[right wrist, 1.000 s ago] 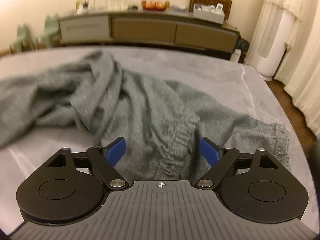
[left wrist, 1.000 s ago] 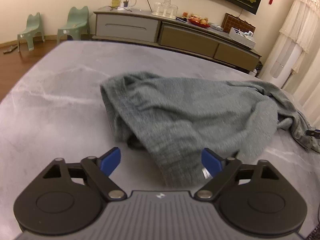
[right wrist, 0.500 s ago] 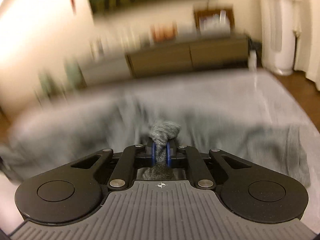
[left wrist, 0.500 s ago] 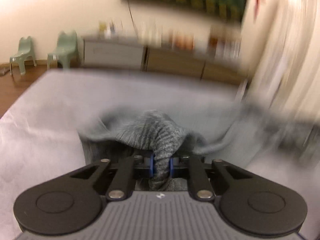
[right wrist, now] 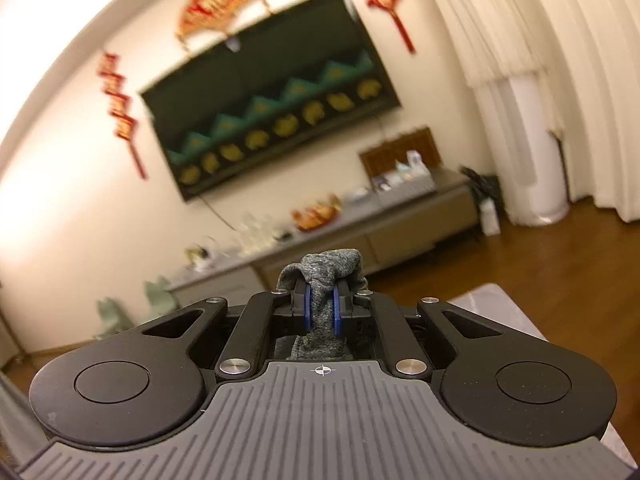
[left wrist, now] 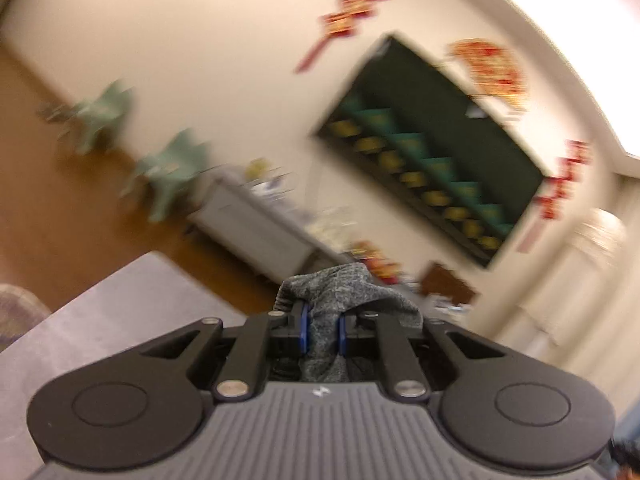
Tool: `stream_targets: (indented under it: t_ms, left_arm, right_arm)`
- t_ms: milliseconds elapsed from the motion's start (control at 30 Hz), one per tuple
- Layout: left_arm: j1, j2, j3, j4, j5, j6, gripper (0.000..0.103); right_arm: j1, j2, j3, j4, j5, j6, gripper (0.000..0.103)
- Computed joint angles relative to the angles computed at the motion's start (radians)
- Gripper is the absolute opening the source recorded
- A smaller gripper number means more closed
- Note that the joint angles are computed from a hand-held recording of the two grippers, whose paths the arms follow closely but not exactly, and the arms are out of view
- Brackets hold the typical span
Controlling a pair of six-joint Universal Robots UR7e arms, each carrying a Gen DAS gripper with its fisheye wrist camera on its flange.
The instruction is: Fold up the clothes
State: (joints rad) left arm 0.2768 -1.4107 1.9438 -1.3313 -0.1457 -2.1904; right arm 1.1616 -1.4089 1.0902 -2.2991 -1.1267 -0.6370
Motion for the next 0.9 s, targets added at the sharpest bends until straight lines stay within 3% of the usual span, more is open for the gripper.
stream_targets:
  t_ms: [67,167,200,233,300,333,400,467,533,600,667,767,833,900]
  left_arm:
    - [0.114,0.033,-0.076,0.062,-0.051,-0.004,0.013]
    - [0.280,0.091,-0.125,0.002,-0.134,0.085,0.016]
    - [0.323,0.103,-0.125,-0.005,-0.163,0.066,0.016]
    - [0.369,0.116,-0.125,-0.020,-0.191,0.054,0.017]
    - [0.402,0.096,-0.052,-0.128,-0.201,0.048,0.019]
    - [0.401,0.081,0.003,-0.209,-0.194,0.075,0.020]
    - [0.391,0.071,0.064,-0.245,-0.188,0.081,0.021]
    - [0.374,0.074,0.085,-0.195,-0.184,0.007,0.021]
    - [0.356,0.073,0.106,-0.171,-0.183,-0.054,0.022]
    - [0.332,0.061,0.109,-0.161,-0.184,-0.086,0.022]
    - [0.295,0.062,0.087,-0.048,-0.177,-0.202,0.025]
    - [0.235,0.088,0.045,0.112,-0.159,-0.374,0.027]
    - [0.206,0.115,0.019,0.210,-0.151,-0.470,0.032]
    - [0.191,0.149,-0.009,0.306,-0.148,-0.541,0.035]
  right_arm:
    - [0.065,0.107,-0.105,0.015,-0.153,0.038,0.008]
    - [0.152,0.297,-0.292,0.043,-0.395,0.087,0.010]
    - [0.167,0.369,-0.362,0.072,-0.466,0.113,0.014]
    - [0.180,0.446,-0.446,0.113,-0.532,0.140,0.034]
    - [0.177,0.521,-0.490,0.130,-0.599,0.200,0.038]
    - [0.169,0.516,-0.449,0.085,-0.606,0.211,0.040]
    - [0.143,0.469,-0.318,0.005,-0.561,0.192,0.048]
    - [0.128,0.422,-0.208,-0.027,-0.546,0.102,0.049]
    - [0.126,0.366,-0.071,-0.090,-0.547,-0.048,0.050]
    - [0.134,0.320,0.048,-0.133,-0.534,-0.229,0.060]
    - [0.152,0.282,0.156,-0.194,-0.519,-0.399,0.076]
    - [0.185,0.297,0.251,-0.333,-0.530,-0.644,0.081]
    - [0.208,0.355,0.221,-0.397,-0.582,-0.717,0.076]
    - [0.210,0.403,0.158,-0.374,-0.622,-0.668,0.063]
